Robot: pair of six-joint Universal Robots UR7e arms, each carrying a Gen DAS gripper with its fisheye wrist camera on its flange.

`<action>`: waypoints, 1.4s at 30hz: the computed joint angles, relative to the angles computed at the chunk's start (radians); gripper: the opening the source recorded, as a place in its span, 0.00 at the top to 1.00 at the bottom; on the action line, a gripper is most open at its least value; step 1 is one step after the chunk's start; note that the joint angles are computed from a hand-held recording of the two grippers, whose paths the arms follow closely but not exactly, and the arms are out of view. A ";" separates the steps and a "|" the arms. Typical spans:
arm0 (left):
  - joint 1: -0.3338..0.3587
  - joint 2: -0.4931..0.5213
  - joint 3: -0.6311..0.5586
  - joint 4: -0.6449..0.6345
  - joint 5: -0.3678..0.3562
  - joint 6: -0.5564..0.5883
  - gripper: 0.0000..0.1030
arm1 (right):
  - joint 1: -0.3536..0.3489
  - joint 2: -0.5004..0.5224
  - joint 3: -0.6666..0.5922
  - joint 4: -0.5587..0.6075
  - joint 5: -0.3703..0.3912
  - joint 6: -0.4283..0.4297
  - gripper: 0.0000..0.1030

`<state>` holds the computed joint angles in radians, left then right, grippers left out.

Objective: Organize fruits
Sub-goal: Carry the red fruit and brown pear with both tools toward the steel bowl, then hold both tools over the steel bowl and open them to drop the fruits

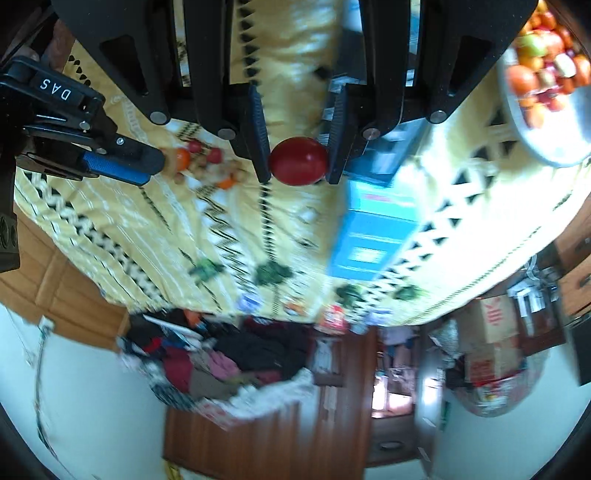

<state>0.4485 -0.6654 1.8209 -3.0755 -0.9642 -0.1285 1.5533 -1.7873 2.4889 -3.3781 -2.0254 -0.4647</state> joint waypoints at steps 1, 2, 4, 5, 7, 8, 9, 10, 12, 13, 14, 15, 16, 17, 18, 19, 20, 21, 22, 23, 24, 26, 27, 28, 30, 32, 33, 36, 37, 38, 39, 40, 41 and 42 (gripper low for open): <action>0.004 -0.025 0.021 -0.005 0.014 -0.003 0.71 | 0.035 0.034 -0.011 -0.011 -0.018 0.002 0.77; 0.009 -0.054 0.045 -0.011 0.031 -0.005 0.71 | 0.072 0.071 -0.024 -0.019 -0.033 0.004 0.77; 0.021 -0.106 0.084 -0.019 0.055 -0.013 0.71 | 0.130 0.131 -0.046 -0.030 -0.058 0.007 0.77; 0.027 -0.134 0.107 -0.025 0.068 -0.017 0.71 | 0.163 0.171 -0.064 -0.030 -0.071 0.007 0.77; 0.042 -0.191 0.150 -0.041 0.091 -0.021 0.71 | 0.210 0.227 -0.092 -0.028 -0.090 0.008 0.77; 0.048 -0.216 0.168 -0.049 0.102 -0.022 0.71 | 0.234 0.258 -0.109 -0.023 -0.096 0.008 0.77; 0.055 -0.236 0.183 -0.056 0.110 -0.022 0.71 | 0.252 0.281 -0.123 -0.016 -0.098 0.008 0.77; 0.066 -0.268 0.204 -0.064 0.121 -0.022 0.71 | 0.267 0.306 -0.137 -0.012 -0.098 0.008 0.77; 0.087 -0.314 0.230 -0.066 0.136 -0.025 0.71 | 0.285 0.348 -0.164 0.002 -0.090 0.007 0.77; 0.098 -0.337 0.245 -0.067 0.145 -0.029 0.71 | 0.291 0.362 -0.177 0.013 -0.086 0.007 0.77; 0.109 -0.362 0.260 -0.065 0.151 -0.035 0.71 | 0.295 0.370 -0.189 0.024 -0.082 0.006 0.77; 0.122 -0.387 0.275 -0.061 0.152 -0.043 0.71 | 0.300 0.370 -0.191 0.006 -0.086 0.006 0.77; 0.132 -0.404 0.286 -0.062 0.152 -0.044 0.71 | 0.294 0.361 -0.189 -0.008 -0.086 0.000 0.77; 0.141 -0.421 0.302 -0.062 0.154 -0.044 0.71 | 0.276 0.338 -0.180 -0.008 -0.081 -0.006 0.77; 0.148 -0.431 0.310 -0.061 0.151 -0.042 0.71 | 0.256 0.318 -0.172 0.003 -0.083 -0.002 0.76; 0.155 -0.437 0.318 -0.059 0.145 -0.042 0.71 | 0.234 0.296 -0.159 0.010 -0.094 0.005 0.76; 0.164 -0.440 0.323 -0.056 0.137 -0.042 0.71 | 0.199 0.274 -0.142 0.017 -0.109 0.014 0.76; 0.168 -0.437 0.326 -0.056 0.132 -0.047 0.71 | 0.161 0.256 -0.124 0.022 -0.121 0.023 0.76; 0.178 -0.437 0.329 -0.052 0.122 -0.048 0.71 | 0.112 0.233 -0.099 0.029 -0.119 0.037 0.76; 0.181 -0.434 0.329 -0.049 0.116 -0.052 0.71 | 0.052 0.209 -0.072 0.058 -0.102 0.064 0.76; 0.185 -0.433 0.331 -0.047 0.110 -0.054 0.71 | 0.010 0.201 -0.054 0.084 -0.092 0.082 0.76; 0.185 -0.433 0.337 -0.042 0.106 -0.055 0.71 | -0.076 0.230 -0.011 0.082 -0.077 0.081 0.76; 0.184 -0.431 0.337 -0.038 0.105 -0.055 0.71 | -0.108 0.253 0.001 0.076 -0.067 0.076 0.76; 0.184 -0.430 0.338 -0.034 0.103 -0.053 0.71 | -0.134 0.286 0.010 0.058 -0.062 0.072 0.76; 0.183 -0.430 0.338 -0.032 0.105 -0.051 0.71 | -0.166 0.331 0.014 0.023 -0.040 0.077 0.76; 0.181 -0.434 0.339 -0.024 0.110 -0.058 0.71 | -0.180 0.369 0.010 -0.032 -0.017 0.079 0.76; 0.181 -0.436 0.340 -0.022 0.113 -0.059 0.71 | -0.184 0.379 0.008 -0.052 -0.001 0.078 0.76; 0.183 -0.438 0.334 -0.014 0.121 -0.062 0.71 | -0.182 0.408 -0.018 -0.059 0.020 0.066 0.76; 0.187 -0.436 0.331 -0.011 0.120 -0.064 0.71 | -0.181 0.418 -0.027 -0.056 0.014 0.060 0.76; 0.190 -0.433 0.327 -0.008 0.120 -0.069 0.71 | -0.173 0.438 -0.041 -0.065 -0.014 0.054 0.76; 0.191 -0.430 0.324 -0.006 0.120 -0.070 0.71 | -0.169 0.455 -0.053 -0.076 -0.044 0.054 0.76; 0.192 -0.427 0.322 -0.005 0.120 -0.070 0.71 | -0.173 0.455 -0.060 -0.066 -0.046 0.065 0.76; 0.193 -0.424 0.320 -0.005 0.118 -0.070 0.71 | -0.186 0.452 -0.062 -0.055 -0.033 0.074 0.76; 0.194 -0.420 0.317 -0.004 0.114 -0.070 0.71 | -0.195 0.453 -0.060 -0.059 -0.022 0.073 0.76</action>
<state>0.6426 -1.0859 2.1383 -3.0794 -0.8505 -0.1984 1.3583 -1.3343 2.4293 -3.4373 -2.0469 -0.3922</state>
